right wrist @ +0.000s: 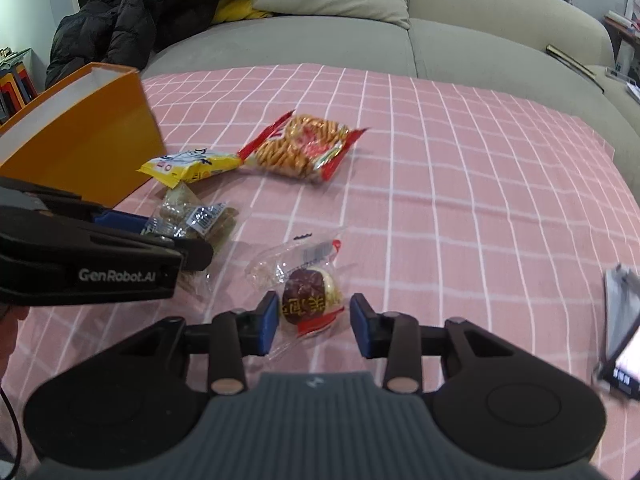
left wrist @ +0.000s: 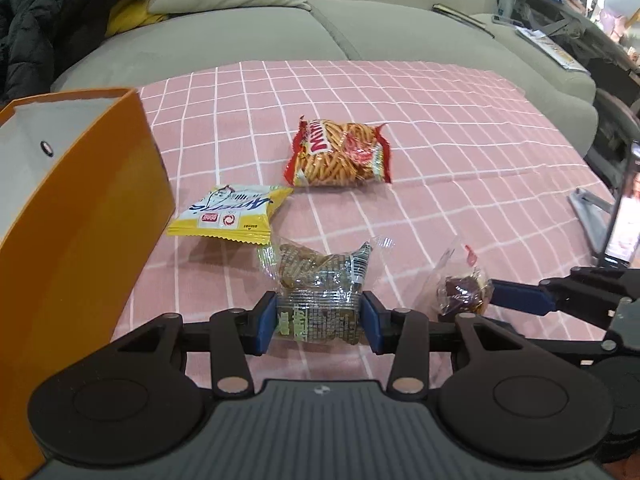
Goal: Organize snacks
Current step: 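Grasp the clear nut pack with the left tool while the right tool grasps the red-wrapped candy, then carry the nut pack and red-wrapped candy over the orange shoebox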
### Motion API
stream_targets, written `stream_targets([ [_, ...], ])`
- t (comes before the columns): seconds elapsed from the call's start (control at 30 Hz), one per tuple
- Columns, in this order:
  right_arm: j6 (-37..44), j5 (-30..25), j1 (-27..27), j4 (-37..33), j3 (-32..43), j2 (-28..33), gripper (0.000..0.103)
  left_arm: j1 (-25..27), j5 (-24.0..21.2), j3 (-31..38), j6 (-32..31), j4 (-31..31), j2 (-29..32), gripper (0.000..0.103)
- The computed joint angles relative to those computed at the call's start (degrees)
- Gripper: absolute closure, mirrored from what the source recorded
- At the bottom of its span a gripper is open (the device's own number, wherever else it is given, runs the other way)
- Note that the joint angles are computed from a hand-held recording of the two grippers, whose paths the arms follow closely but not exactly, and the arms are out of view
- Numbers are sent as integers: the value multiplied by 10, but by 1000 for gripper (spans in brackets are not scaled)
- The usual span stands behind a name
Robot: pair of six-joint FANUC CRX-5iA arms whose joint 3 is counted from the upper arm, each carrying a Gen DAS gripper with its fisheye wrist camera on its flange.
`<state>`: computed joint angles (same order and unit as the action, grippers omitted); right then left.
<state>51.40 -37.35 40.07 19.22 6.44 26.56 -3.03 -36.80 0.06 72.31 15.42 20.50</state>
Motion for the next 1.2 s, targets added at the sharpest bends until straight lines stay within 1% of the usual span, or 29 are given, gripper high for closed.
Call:
stream_targets([
  [0.07,-4,-4,5,-4,-12,-13,68,1,-2,-15,-8,0,-14,53],
  [0.1,-1,-6,7,-13,-15,-18,68,2,-14,-16,-18,2,-15,53],
  [0.17,2,-13,12,-23,-20,-25,68,9,-66,-5,-36,15,-6,53],
  [0.2,1,-17,16,-24,-23,-28,68,13,-73,-11,-31,20,-9,53],
  [0.3,-9,-17,25,-15,-40,-41,68,21,-75,-27,-16,24,-19,53],
  [0.37,-11,-16,29,-12,-48,-49,68,32,-81,-44,-36,59,-25,53],
  [0.4,-12,-16,31,-10,-51,-53,68,40,-90,-55,-59,92,-28,53],
  [0.47,-19,-16,34,-5,-58,-59,68,55,-98,-92,-124,188,-39,53],
  [0.5,-23,-16,35,-1,-61,-62,68,55,-96,-100,-140,203,-43,53],
  [0.57,-37,-17,37,10,-68,-67,68,51,-91,-106,-147,195,-57,53],
  [0.67,-65,-17,40,31,-80,-78,68,49,-82,-120,-160,204,-76,53],
  [0.83,-106,4,45,70,-107,-109,68,49,-65,-132,-152,192,-115,53],
  [1.03,-132,27,57,101,-120,-140,68,55,-20,-151,-155,200,-166,53],
  [1.2,-141,61,60,109,-103,-146,68,69,12,-151,-134,183,-196,53],
])
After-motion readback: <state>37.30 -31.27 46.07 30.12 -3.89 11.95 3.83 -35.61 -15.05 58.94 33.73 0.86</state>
